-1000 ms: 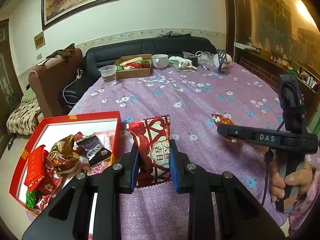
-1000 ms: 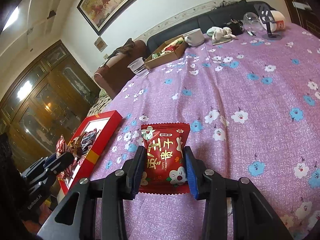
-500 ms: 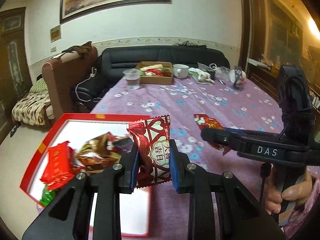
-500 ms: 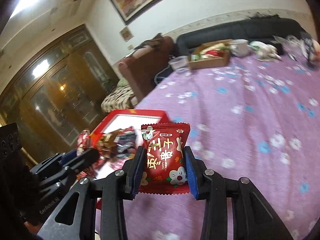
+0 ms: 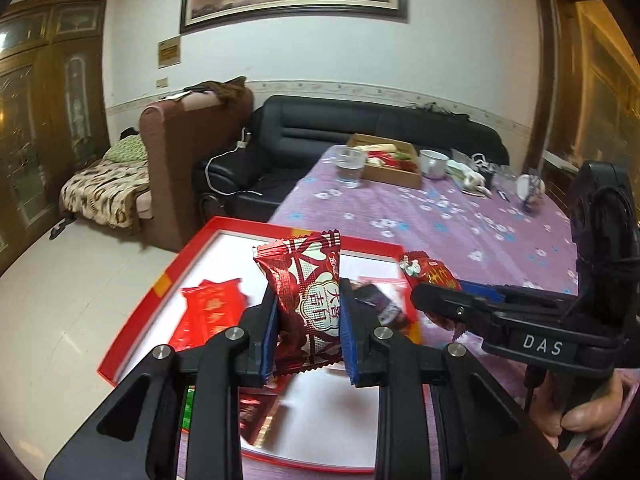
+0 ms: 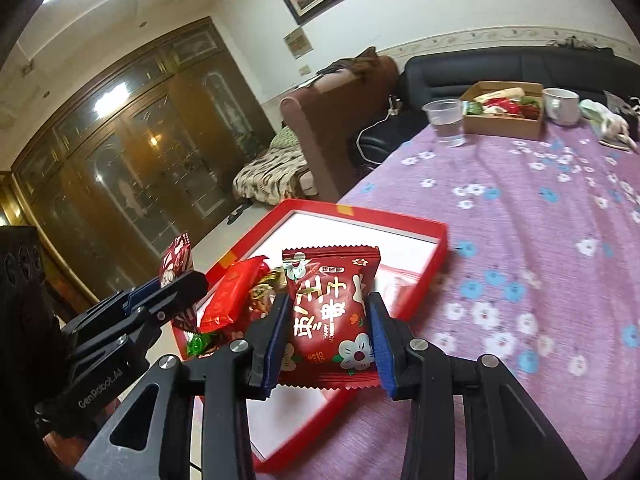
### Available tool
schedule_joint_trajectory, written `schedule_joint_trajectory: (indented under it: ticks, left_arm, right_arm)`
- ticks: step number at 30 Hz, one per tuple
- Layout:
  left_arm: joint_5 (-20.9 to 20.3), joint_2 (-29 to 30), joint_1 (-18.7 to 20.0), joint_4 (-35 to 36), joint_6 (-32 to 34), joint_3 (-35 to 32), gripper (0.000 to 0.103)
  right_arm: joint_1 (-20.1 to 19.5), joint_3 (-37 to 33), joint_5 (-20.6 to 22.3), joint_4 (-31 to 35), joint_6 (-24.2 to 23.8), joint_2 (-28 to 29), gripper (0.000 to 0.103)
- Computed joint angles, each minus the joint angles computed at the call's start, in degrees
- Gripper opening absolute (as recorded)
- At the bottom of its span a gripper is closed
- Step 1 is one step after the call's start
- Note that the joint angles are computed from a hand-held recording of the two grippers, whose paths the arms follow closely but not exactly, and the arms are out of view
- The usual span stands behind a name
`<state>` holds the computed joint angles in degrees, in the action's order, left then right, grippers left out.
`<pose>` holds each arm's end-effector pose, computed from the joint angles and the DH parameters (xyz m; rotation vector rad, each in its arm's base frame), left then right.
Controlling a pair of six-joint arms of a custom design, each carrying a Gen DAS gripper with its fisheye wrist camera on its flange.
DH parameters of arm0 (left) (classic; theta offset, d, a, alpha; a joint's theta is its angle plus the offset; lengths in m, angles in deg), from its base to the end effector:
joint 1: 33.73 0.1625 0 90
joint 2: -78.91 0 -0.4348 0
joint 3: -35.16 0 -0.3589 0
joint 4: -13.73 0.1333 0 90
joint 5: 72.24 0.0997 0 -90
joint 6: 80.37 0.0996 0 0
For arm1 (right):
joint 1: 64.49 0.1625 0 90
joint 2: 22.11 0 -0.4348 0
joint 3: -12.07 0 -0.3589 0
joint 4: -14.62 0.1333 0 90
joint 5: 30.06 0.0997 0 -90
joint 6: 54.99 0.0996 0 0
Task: Organize snacks
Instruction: 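Carry both packets over the red box and open both grippers to drop them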
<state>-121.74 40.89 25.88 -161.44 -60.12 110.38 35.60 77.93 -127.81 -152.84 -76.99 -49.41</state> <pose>-0.2093 -0.7483 0.2367 0.6415 2.2374 -1.0928 0.2593 -0.7731 0.1240 0.7056 -2.6944 0.9584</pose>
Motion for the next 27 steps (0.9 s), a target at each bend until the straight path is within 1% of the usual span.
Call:
schedule_joint_trajectory:
  ticks: [9, 17, 18, 19, 22, 23, 25, 27]
  left_arm:
    - [1.3, 1.0, 2.0, 2.2, -1.6, -3.2, 0.024]
    - [1.9, 2.0, 3.1, 4.8, -2.9, -5.4, 0.025]
    - [2.1, 2.2, 3.2, 5.5, -3.2, -5.8, 0.025]
    - [2.5, 2.5, 3.4, 6.1, -3.5, -6.2, 0.025]
    - [3.6, 3.0, 3.7, 8.3, -4.5, -7.3, 0.025]
    - [3.8, 3.1, 3.7, 8.8, -4.8, -7.5, 0.026]
    - [4.7, 3.5, 3.7, 9.6, -5.6, -8.0, 0.034]
    - [5.3, 3.5, 3.6, 9.1, -5.5, -7.8, 0.048]
  right_arm:
    - [1.1, -6.1, -0.1, 4.0, -1.0, 4.6, 0.039]
    - [1.0, -9.3, 0.2, 6.8, -0.9, 7.0, 0.038]
    - [0.9, -9.8, 0.2, 7.3, -0.9, 7.2, 0.038]
    - [0.9, -10.1, 0.0, 7.3, -1.0, 7.5, 0.041]
    - [0.8, -10.4, 0.0, 7.3, -1.0, 7.6, 0.041]
    - [0.7, -10.3, 0.2, 7.3, -0.8, 7.6, 0.041]
    - [0.5, -10.2, 0.6, 7.2, -0.3, 7.4, 0.040]
    - [0.3, -10.1, 0.6, 7.2, -0.1, 7.3, 0.039]
